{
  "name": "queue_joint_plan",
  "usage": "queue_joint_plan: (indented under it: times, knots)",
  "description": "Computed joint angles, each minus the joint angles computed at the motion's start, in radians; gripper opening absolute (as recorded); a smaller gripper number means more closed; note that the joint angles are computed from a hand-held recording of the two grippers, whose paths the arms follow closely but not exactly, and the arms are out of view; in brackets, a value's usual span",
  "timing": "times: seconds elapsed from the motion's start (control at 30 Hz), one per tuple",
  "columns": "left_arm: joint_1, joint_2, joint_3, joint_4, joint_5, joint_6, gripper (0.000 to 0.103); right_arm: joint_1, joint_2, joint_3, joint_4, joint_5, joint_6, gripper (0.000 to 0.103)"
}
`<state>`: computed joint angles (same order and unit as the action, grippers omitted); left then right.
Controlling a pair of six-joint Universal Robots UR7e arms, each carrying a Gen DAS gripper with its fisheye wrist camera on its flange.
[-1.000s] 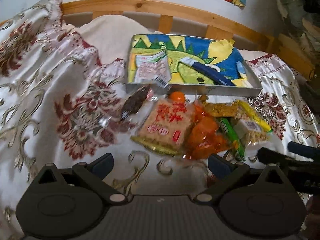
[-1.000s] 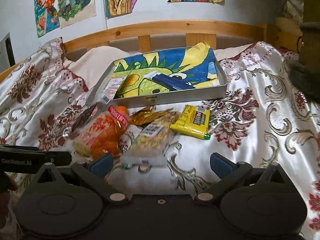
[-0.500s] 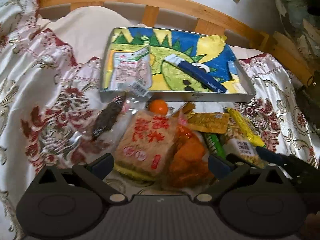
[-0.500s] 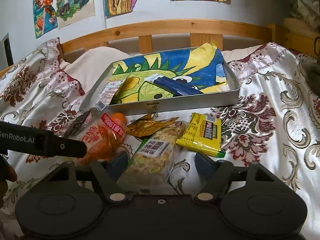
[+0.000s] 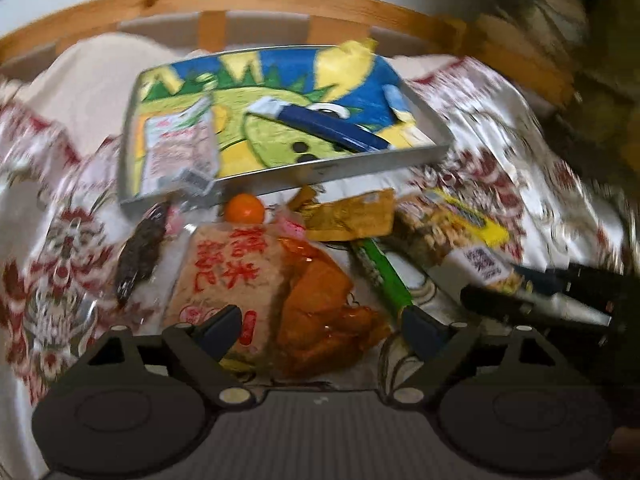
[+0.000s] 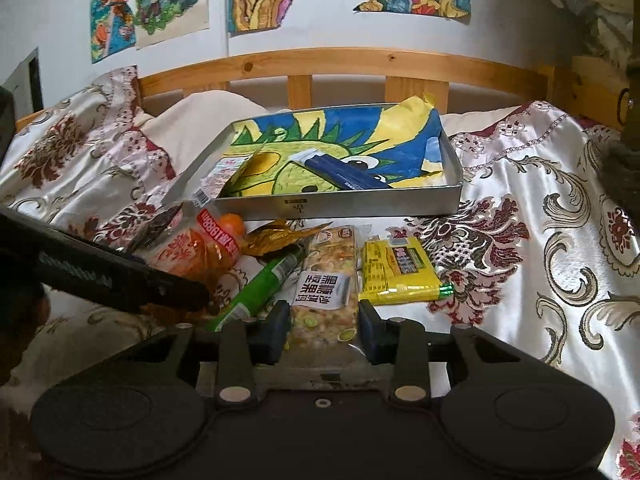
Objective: Organize snacks
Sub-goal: 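Grasp the clear nut-bar packet with the right tool while the left tool approaches the orange chicken-wing packet, then grasp the orange chicken-wing packet with the left tool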
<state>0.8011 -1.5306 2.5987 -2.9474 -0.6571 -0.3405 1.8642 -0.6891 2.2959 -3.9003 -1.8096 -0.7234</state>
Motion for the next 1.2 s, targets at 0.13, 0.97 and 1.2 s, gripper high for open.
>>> queue_joint_plan:
  times: [0.13, 0.97, 1.2]
  knots:
    - [0.006, 0.045, 0.001, -0.08, 0.001, 0.139, 0.086, -0.016, -0.022, 0.016, 0.016, 0.029, -0.005, 0.039]
    - [0.12, 0.051, -0.051, -0.099, -0.139, 0.488, 0.07, -0.036, -0.046, 0.022, 0.066, 0.054, 0.002, 0.04]
    - [0.082, 0.086, -0.039, -0.112, -0.058, 0.462, 0.061, -0.022, -0.028, -0.017, 0.111, 0.026, 0.029, 0.049]
